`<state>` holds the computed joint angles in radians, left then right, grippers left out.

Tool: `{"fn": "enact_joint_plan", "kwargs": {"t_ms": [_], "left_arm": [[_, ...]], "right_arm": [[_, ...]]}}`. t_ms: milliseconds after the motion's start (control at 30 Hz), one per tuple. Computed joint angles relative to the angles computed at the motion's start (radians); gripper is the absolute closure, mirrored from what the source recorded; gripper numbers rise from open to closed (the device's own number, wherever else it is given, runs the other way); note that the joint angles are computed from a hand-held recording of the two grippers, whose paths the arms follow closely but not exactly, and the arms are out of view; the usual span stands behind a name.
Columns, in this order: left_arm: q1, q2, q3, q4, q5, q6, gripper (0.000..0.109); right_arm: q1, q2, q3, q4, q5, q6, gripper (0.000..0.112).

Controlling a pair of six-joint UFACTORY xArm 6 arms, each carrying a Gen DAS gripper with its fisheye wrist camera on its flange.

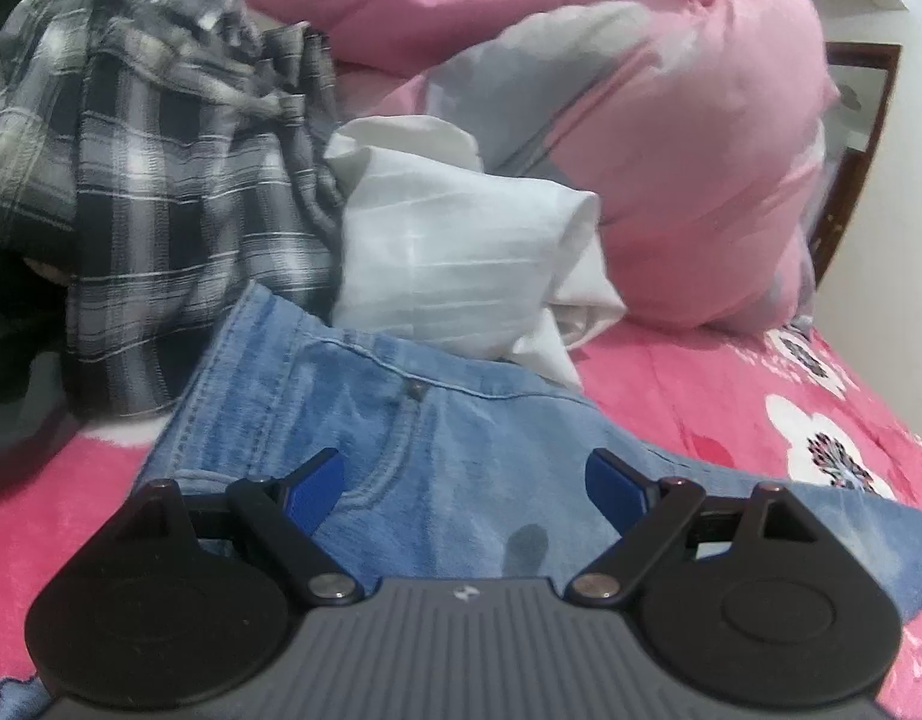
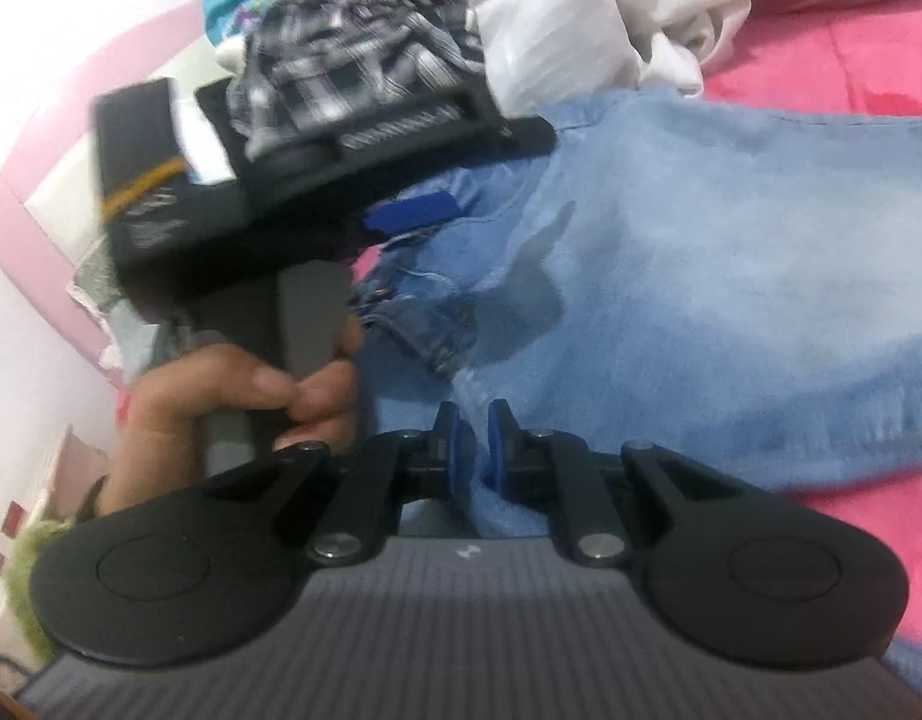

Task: Fold clothes

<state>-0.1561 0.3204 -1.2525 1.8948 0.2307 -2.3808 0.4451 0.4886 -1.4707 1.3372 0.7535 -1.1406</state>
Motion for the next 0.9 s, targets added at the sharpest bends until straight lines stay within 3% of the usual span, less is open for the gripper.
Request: {"fn": "enact_joint_plan", "kwargs": {"t_ms": [133, 200, 300, 433, 500, 567, 633, 700, 900], "left_arm": [[-0.020, 0.017, -0.028, 0.091, -0.018, -0.063, 0.020], [-0.036, 0.027, -0.041, 0.098, -0.016, -0.039, 0.020], [-0.064, 0.052, -0.059, 0.038, -0.009, 0.086, 0.020], [-0.093, 0.078, -0.065, -0.151, 0.037, 0.338, 0.020], [-0.083, 0.085, -0.067, -0.187, 0.019, 0.361, 0.020], [-0.069, 0.088, -0.068, -0.207, -0.005, 0.356, 0.020], [-0.060, 0.087, -0.066, -0.212, -0.019, 0.346, 0.020], [-0.060, 0.086, -0.064, -0.224, -0.017, 0.360, 0.020], [-0.073, 0.085, -0.064, -0.288, 0.006, 0.444, 0.019]], "right_arm": [[-0.087, -0.154, 0.202, 0.110, 0.032, -0.130, 0.101], [-0.134, -0.228, 0.283, 0.125, -0.009, -0.156, 0.100], [-0.157, -0.270, 0.298, 0.121, -0.183, -0.171, 0.099], [-0.171, -0.157, 0.135, 0.046, -0.326, -0.080, 0.099], [-0.132, -0.068, 0.056, -0.121, -0.502, -0.015, 0.098], [-0.123, 0.010, 0.036, -0.309, -0.600, 0.058, 0.091], [-0.147, 0.007, 0.070, -0.351, -0.581, 0.039, 0.091], [-0.175, -0.015, 0.103, -0.292, -0.536, -0.030, 0.091], [-0.216, -0.092, 0.138, -0.533, -0.478, 0.220, 0.089]]}}
